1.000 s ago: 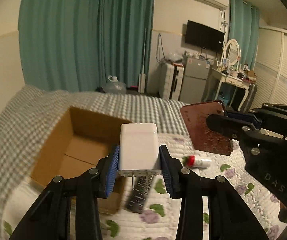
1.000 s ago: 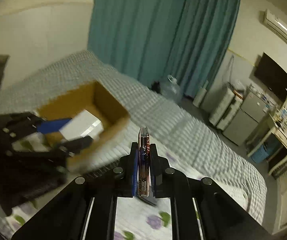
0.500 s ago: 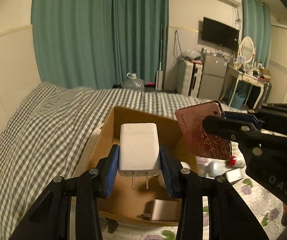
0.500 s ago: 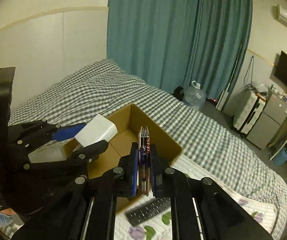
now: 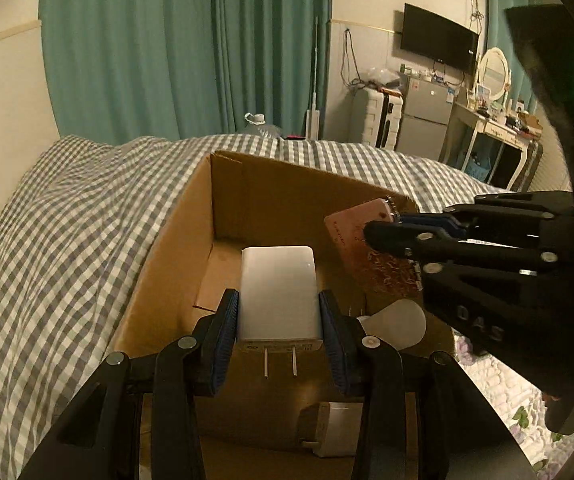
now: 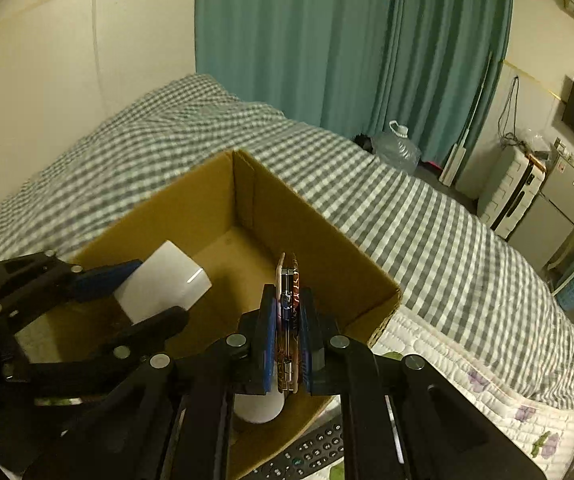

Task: Organize rigid objects
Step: 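Carry the charger and phone case into the box and open both grippers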

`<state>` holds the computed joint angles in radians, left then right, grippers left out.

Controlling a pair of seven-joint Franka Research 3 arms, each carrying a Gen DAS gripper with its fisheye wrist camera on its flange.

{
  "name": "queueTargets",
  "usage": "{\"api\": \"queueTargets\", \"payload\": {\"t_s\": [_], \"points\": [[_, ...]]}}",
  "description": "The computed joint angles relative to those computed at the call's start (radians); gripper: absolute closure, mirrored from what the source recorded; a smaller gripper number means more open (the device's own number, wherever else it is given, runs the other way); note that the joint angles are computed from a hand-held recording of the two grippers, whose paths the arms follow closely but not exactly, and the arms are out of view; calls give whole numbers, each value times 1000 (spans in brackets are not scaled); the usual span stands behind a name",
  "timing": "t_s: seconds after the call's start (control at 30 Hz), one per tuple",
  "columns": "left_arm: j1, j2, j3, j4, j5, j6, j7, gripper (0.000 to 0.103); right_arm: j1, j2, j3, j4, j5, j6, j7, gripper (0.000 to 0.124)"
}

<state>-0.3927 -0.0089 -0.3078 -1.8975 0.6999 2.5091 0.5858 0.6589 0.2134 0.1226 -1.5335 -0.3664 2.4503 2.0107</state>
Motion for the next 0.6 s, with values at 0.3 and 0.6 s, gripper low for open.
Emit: {"api": "queueTargets", "payload": {"t_s": [0.3,0.6], "points": [[-7,6,2,8,-5,-18,1,59,-17,-2,-2,-35,57,38,-8,114],[-28,-31,-35,56,35,-128,-59,38,-58,-182,11,-173,-58,112,119,63]]}}
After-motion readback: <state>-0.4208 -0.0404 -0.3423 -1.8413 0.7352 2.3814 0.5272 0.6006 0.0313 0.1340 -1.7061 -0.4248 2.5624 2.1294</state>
